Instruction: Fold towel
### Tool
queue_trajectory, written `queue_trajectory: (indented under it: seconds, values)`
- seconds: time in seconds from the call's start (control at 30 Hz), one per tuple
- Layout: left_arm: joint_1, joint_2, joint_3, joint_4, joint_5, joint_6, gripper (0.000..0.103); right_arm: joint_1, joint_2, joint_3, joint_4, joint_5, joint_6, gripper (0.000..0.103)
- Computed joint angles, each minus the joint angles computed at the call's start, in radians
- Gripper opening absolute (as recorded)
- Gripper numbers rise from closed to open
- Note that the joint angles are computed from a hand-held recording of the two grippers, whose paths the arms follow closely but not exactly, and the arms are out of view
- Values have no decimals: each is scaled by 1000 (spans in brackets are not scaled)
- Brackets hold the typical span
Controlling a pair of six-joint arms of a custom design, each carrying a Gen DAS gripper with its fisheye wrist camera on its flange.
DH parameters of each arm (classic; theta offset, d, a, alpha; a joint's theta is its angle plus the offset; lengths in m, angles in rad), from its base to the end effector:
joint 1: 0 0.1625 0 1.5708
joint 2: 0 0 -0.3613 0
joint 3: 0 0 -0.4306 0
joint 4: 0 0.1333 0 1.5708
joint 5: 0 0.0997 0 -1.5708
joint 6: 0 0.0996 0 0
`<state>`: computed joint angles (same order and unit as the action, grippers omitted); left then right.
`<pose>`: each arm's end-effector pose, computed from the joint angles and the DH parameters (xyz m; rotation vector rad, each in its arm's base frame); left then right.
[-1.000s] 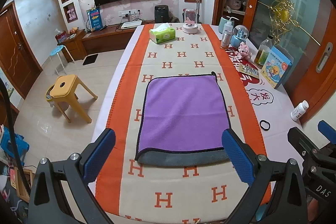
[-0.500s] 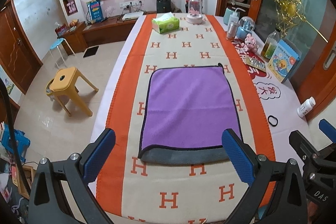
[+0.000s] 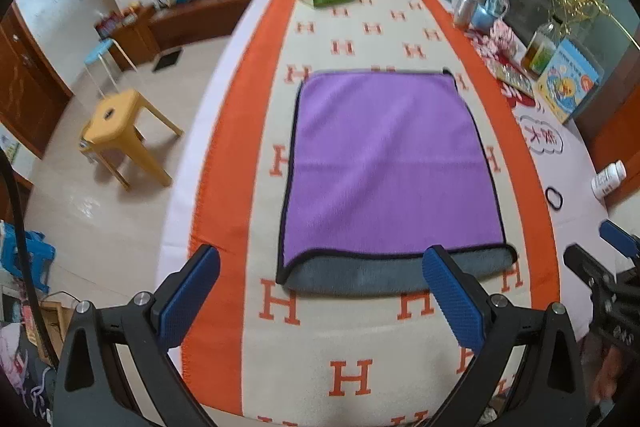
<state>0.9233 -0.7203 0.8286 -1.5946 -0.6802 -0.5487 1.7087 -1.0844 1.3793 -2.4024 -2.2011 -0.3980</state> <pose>-0.3107 -0.7602 0.2834 0.1603 2.3005 -0.5391 0.1712 -0.6907 0.3386 0.4277 -2.3702 0.5526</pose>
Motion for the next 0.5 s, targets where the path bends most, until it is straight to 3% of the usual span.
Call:
queue_trajectory:
  seconds: [0.23, 0.5]
  values:
    - [54, -12, 49, -37, -62, 120, 101, -56, 41, -32, 82, 39, -59, 64]
    - [118, -19, 76, -95, -158, 322, 93, -99, 93, -98, 219, 107, -163, 52]
